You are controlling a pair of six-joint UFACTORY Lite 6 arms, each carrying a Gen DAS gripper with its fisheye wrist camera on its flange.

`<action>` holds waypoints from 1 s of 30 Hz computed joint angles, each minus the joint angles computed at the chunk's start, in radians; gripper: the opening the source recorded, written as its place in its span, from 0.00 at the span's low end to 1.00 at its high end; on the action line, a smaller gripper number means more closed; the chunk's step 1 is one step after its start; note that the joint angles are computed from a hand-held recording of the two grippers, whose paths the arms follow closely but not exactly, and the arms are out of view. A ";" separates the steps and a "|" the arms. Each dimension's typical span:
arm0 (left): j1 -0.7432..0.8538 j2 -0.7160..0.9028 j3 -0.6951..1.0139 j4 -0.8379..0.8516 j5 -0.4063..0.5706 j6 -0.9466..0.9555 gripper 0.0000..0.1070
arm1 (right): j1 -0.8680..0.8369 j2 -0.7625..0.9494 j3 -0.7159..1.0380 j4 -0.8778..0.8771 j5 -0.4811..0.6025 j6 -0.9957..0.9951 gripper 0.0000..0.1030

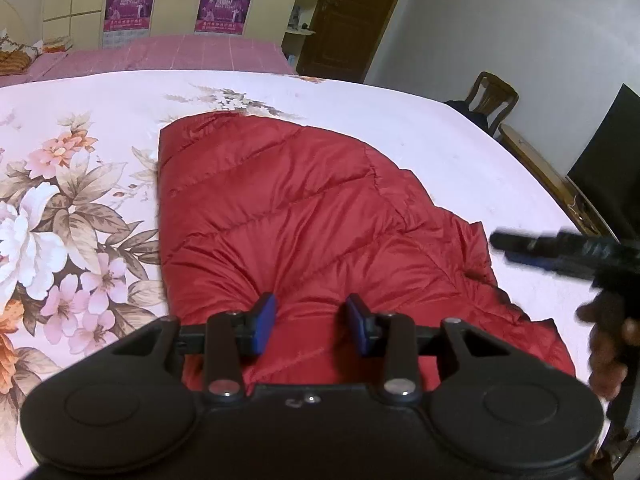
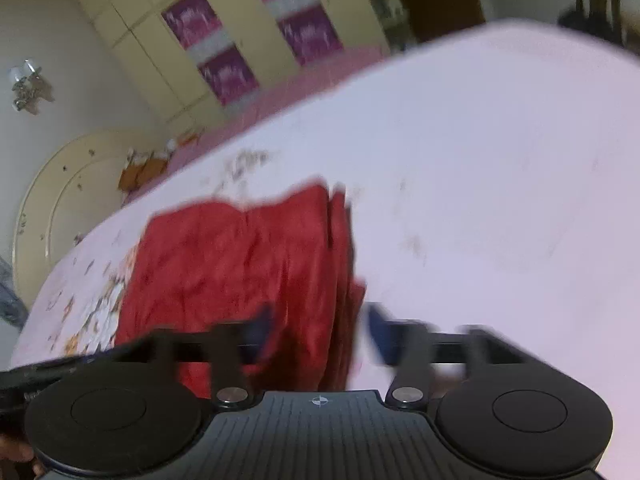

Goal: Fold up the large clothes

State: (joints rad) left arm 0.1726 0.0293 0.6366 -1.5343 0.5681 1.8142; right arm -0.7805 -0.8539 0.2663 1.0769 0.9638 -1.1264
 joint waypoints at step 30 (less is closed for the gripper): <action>-0.116 0.645 0.725 0.173 -0.082 -0.206 0.47 | 0.742 0.805 0.298 0.926 -0.639 -0.794 0.47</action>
State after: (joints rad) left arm 0.0566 0.6743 1.3618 -1.3612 0.4865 1.6083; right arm -0.0382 -0.0491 0.5648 2.0025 0.3246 -1.9206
